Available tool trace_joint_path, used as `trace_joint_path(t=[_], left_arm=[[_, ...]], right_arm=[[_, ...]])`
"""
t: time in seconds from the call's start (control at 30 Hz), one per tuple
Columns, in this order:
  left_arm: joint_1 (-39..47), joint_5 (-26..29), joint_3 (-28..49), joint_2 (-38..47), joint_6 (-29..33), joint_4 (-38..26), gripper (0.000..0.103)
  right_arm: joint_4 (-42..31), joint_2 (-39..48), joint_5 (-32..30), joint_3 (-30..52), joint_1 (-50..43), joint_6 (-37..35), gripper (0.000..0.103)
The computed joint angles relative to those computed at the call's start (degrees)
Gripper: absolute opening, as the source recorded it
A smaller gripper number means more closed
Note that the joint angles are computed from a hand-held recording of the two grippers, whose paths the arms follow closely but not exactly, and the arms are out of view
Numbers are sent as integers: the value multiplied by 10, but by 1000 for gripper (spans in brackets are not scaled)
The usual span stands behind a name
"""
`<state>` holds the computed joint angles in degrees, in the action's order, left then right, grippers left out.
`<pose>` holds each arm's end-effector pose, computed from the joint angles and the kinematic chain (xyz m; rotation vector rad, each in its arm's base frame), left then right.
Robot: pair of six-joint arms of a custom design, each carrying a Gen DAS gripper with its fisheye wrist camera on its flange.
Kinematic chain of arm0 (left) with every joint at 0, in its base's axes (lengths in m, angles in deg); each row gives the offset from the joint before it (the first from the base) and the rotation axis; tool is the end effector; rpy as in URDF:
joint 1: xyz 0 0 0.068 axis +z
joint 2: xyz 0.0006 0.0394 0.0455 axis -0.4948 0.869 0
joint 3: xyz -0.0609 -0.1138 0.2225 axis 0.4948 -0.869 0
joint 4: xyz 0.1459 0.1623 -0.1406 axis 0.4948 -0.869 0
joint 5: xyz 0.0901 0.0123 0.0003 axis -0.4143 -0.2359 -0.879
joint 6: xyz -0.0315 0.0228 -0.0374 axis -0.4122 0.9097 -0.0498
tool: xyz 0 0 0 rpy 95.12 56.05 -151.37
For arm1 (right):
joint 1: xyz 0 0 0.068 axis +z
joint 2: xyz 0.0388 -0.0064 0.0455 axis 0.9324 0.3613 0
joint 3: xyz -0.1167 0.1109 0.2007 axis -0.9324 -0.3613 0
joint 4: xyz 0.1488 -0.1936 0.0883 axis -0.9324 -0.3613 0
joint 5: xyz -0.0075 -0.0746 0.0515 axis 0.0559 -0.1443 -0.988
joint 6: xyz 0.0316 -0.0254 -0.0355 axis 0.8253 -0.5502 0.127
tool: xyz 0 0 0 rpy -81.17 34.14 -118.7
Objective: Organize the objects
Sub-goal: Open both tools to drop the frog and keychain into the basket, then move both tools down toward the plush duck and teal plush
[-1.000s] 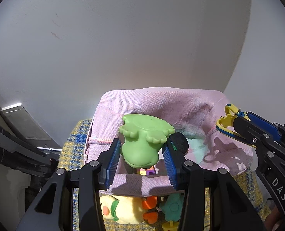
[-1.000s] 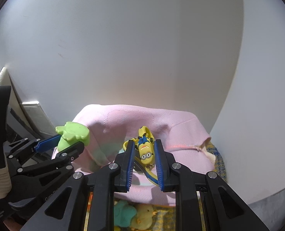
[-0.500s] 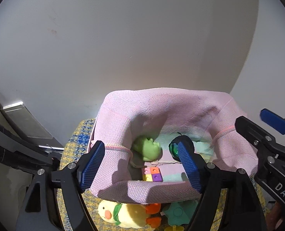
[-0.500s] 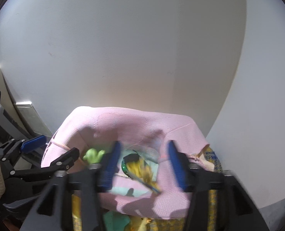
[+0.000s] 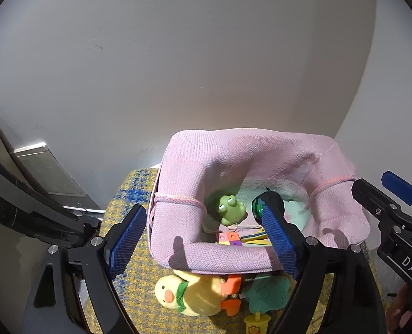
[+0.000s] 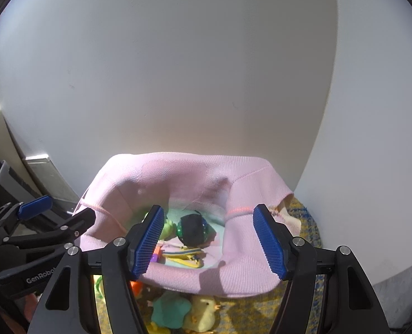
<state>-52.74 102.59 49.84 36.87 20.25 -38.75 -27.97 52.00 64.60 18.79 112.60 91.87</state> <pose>0.3290 -0.1524 0.1790 1.1468 2.2088 -0.3880 0.2989 0.2620 0.2144 0.1633 2.3230 0.0822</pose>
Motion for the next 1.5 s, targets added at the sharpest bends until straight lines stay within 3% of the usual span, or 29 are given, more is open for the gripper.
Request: trace_joint_path(t=[0.5,0.8,1.1,1.5], left_arm=[[50,28,-73,-33,34,17,87],[74,37,-121,-50,50,56,97],[87,37,-149,-21,62,81,102],[79,17,-162,80,53,147,103]], right_arm=[[15,-30,6,-74,40,52,69],[21,-25,9,-91,61,72,70],[46,-18,18,-126,84,90,74],[74,15,-3,-158,89,113,75]])
